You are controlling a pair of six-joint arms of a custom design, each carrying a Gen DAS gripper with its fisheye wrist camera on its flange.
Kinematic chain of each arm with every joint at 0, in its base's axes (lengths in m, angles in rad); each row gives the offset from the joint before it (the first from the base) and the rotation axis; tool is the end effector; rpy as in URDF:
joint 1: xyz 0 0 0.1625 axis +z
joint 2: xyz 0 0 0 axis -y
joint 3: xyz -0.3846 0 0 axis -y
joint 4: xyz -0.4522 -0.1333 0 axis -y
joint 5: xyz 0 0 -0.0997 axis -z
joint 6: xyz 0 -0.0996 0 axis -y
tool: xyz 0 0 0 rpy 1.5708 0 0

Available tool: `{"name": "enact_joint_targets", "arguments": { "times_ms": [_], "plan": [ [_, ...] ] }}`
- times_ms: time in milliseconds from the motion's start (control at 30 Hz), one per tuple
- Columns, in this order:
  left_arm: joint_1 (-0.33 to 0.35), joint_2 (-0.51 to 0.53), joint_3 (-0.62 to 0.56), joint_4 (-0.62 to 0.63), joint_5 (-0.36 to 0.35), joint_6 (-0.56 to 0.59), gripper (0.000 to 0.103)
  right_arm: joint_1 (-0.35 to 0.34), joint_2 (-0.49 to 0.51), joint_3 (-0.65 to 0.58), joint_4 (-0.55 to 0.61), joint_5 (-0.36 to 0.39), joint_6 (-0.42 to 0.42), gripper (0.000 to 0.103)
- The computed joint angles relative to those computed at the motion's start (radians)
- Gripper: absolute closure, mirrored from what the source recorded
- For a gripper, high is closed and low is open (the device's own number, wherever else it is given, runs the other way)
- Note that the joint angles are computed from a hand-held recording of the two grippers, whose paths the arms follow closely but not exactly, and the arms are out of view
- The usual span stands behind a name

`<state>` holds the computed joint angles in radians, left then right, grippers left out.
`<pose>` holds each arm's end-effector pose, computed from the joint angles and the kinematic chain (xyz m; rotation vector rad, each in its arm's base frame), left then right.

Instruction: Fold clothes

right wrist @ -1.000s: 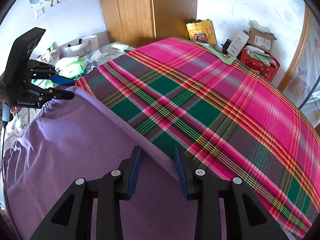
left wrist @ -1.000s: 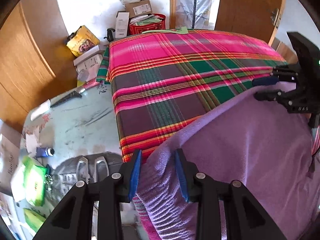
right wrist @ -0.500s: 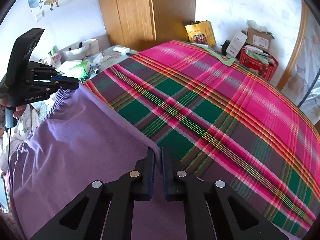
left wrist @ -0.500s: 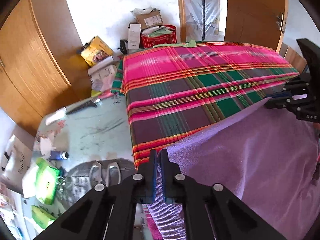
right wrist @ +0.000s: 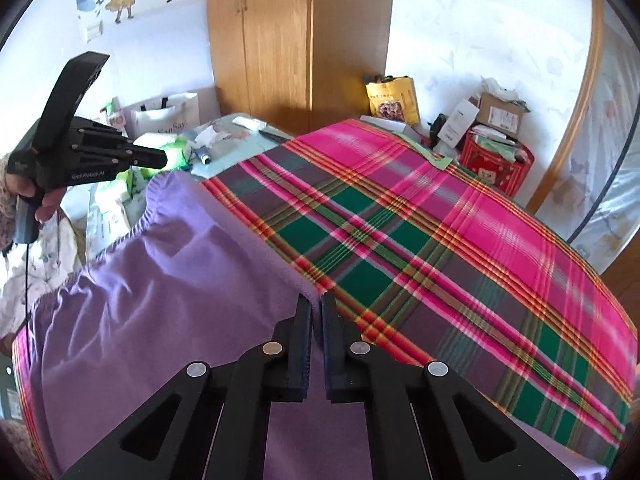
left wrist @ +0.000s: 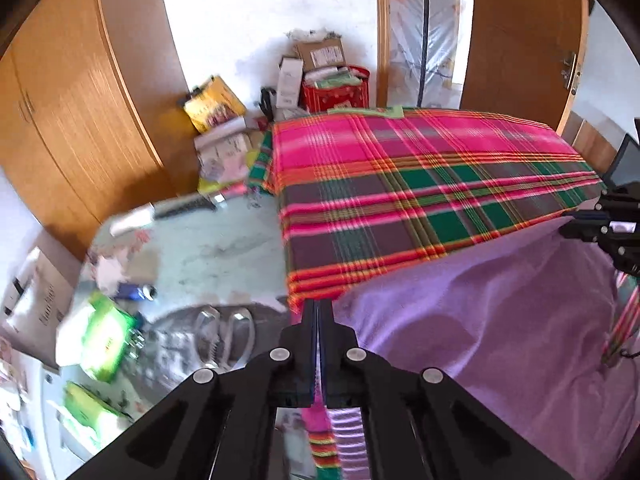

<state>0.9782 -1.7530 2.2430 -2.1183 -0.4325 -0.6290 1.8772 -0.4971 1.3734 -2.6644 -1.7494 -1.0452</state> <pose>-0.0553 -0.4827 0.2920 -0.0770 2.1023 -0.8213 0.3352 -0.6763 -0.0758 1.7861 -2.2729 0.2006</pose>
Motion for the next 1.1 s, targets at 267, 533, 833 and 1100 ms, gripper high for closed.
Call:
{"name": "enact_joint_targets", "arguments": {
  "times_ms": [267,533,833,1100],
  "plan": [
    [-0.005,0.051,-0.015,-0.125,-0.034,0.181,0.074,-0.006,0.003,-0.003,0.016,-0.001,0.016,0.098],
    [-0.008,0.163,-0.080,0.048,0.020,0.240,0.072,-0.011,0.001,0.001,0.029,0.003,0.024,0.098],
    [0.010,0.206,-0.103,0.018,0.065,0.322,0.072,-0.015,0.004,-0.006,0.052,0.001,0.027,0.098],
    [0.052,0.262,-0.162,0.144,0.042,0.297,0.073,-0.016,0.007,-0.006,0.052,0.004,0.037,0.098]
  ]
}}
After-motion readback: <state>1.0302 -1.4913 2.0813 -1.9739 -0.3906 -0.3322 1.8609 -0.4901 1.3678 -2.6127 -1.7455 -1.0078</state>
